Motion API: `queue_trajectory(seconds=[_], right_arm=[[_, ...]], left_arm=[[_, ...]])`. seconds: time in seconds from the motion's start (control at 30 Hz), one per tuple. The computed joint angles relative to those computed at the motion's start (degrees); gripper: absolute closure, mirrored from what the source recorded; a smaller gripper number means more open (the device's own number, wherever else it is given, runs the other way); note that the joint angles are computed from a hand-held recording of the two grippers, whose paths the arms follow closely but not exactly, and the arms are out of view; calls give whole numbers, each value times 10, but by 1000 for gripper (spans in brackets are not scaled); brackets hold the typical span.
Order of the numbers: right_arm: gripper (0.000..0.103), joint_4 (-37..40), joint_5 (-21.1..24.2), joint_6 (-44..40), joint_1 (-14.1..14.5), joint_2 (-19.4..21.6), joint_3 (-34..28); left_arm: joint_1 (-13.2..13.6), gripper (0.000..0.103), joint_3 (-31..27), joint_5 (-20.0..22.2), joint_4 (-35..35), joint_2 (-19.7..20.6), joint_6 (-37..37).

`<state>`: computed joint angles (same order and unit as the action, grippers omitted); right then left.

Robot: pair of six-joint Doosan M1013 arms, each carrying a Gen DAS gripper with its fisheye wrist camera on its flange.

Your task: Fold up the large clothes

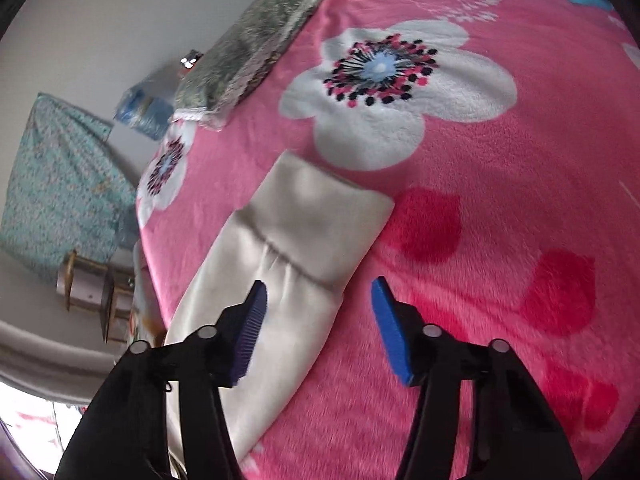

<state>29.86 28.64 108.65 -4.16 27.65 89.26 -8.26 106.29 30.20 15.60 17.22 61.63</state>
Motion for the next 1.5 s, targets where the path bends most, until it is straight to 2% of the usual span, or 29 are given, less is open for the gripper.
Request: queue_trajectory(seconds=[0.07,0.17,0.33,0.5,0.7,0.77,0.93,1.0,1.07,1.13,1.2,1.23,1.27,1.3,1.37,1.43,1.5], right_arm=[[76,-17,10,18,1,11,-9],[89,-56,-2,42,8,11,-9],[92,-111,-46,53,24,-20,1],[92,-174,-65,49,51,-59,-11],[92,-163,-99,-45,112,-100,-40],[92,-150,-104,-87,139,-105,-55],[92,-46,-97,-268,220,-98,-98],[92,12,-79,-351,255,-82,-120],[92,6,-69,-375,290,-61,-139],[92,-9,-37,-385,321,-32,-162],[91,-25,37,-384,348,13,-200],[84,-33,87,-382,358,38,-223],[70,-41,155,-381,367,68,-252],[66,-60,213,-368,376,94,-276],[65,-82,271,-354,384,120,-292],[65,-74,274,-357,377,119,-280],[61,-58,252,-354,360,105,-258]], left_arm=[[2,8,-1,0,-5,0,7],[2,7,-1,0,-2,0,4],[2,7,-6,9,-5,3,7],[1,7,-2,2,0,1,8],[6,7,-6,13,-31,1,40],[11,7,1,1,-44,-8,46],[33,7,38,-45,-49,-54,53],[45,7,54,-56,-54,-75,57],[61,7,72,-68,-75,-98,73],[79,8,90,-80,-112,-120,101],[99,8,107,-88,-171,-141,154],[108,8,114,-90,-198,-149,182],[115,8,119,-91,-220,-154,206],[121,8,124,-91,-241,-160,230],[130,8,130,-95,-287,-165,281],[136,8,131,-96,-337,-165,334],[137,8,125,-94,-375,-158,374]])
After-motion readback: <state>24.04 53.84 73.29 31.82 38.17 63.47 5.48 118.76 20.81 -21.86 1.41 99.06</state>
